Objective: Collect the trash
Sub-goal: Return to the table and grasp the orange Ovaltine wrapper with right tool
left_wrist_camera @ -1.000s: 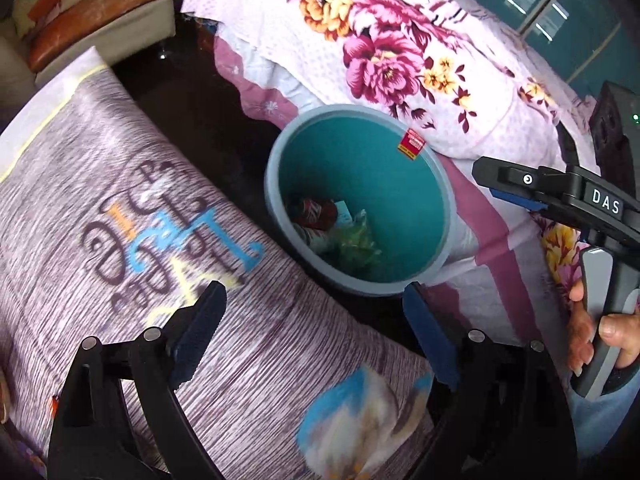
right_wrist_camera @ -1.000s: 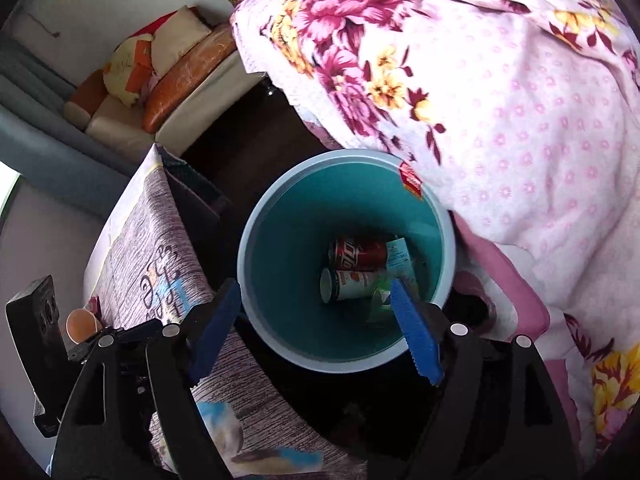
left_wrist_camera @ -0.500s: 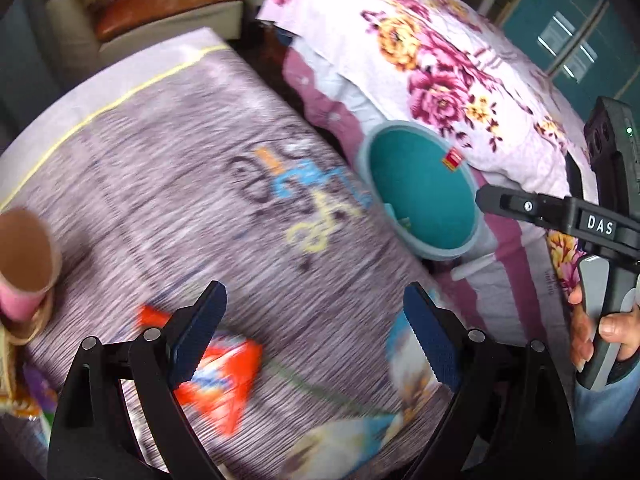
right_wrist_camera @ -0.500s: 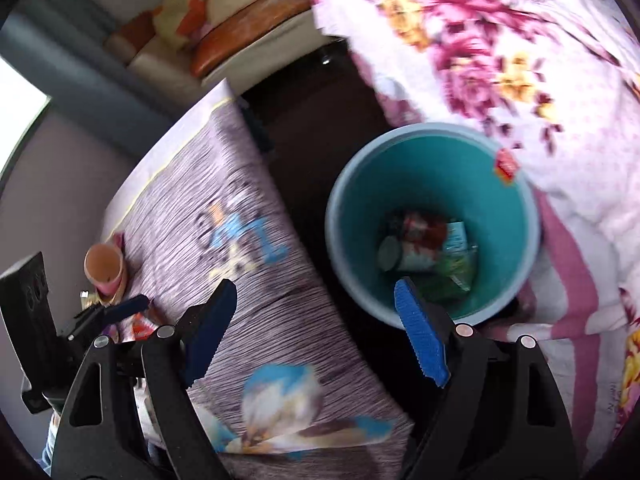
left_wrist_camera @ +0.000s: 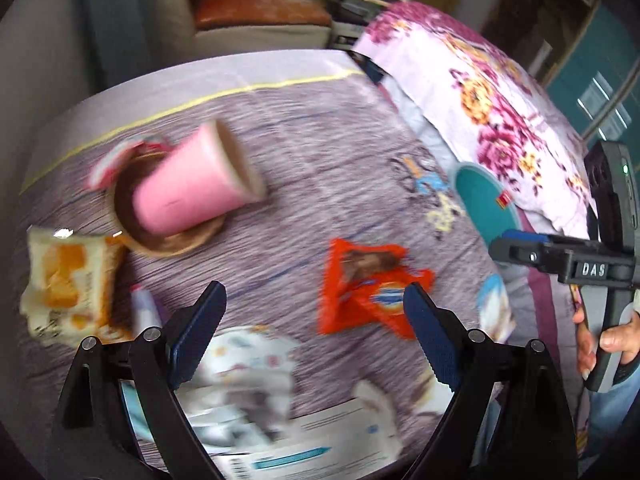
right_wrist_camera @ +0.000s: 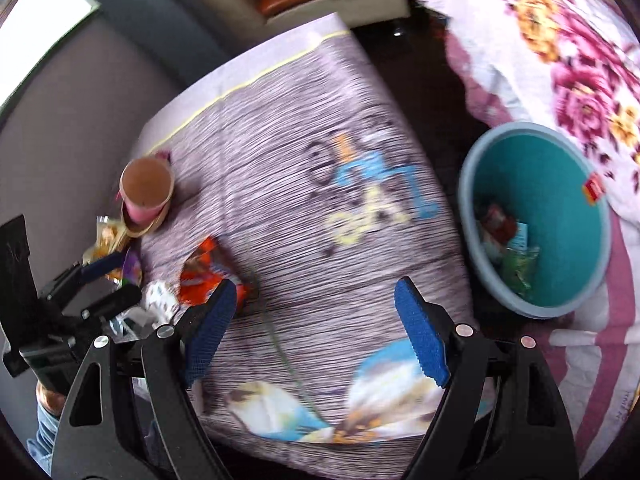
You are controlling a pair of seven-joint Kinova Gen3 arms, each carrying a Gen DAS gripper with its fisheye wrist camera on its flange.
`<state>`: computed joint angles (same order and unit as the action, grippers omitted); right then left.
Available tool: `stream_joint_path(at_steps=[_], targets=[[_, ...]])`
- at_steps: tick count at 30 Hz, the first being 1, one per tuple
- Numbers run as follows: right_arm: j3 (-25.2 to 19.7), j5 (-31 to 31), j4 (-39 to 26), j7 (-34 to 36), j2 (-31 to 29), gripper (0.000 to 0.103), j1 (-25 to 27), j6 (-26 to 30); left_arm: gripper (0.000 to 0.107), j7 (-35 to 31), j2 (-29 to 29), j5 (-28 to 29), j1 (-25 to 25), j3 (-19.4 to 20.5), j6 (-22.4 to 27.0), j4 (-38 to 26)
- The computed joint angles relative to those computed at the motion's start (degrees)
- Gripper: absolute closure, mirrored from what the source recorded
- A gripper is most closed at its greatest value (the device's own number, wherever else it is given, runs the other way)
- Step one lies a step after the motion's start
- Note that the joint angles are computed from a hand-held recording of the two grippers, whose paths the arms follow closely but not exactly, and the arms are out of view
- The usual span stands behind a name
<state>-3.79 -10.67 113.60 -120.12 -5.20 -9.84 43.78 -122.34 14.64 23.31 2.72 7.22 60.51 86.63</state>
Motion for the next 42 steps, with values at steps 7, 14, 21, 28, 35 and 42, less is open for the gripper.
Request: stream_joint_path(at_steps=[7,14,21,28,35,42], targets=[[-1.9,-0.5,-3.4,-1.6,6.6,0.026,-3.0,-0.1,0.017,-2.8,0.5,3.1,-5.3,-1.8,-0.2,1.8],[-2.9,2.3,-4.9,-5.8,10.7,0.026,-6.3,-2.2,0.017,-4.7,1.4,4.1,-8.0,-2.3,-0.2,2.0],[-3.2,3.4,-5.7,-6.1,13.0,0.056,-7.8,-3.5,0.017,-5.1,2.5,3.3,-8.4,-2.1,-0.4,0.6],[-2.8,1.8,-5.4,-2.3,11.4,0.094,-6.9,-5.6,0.017,-5.4,3.7,-2.3,-5.1,-1.3,-1.2,-3.4],[-1.8,1.1,-5.3,-1.5,9.2,0.095,-5.0,-6.8,0.017,-8.9,5.9,-12.5,0.9,-0.6,-6.1,-6.7],[-0.5,-4.0,-5.7,4.0,8.8,0.095,-1.1,-5.7,0.017,-10.7,9.2,-20.9,5.9,-0.8,-10.1,-7.5]])
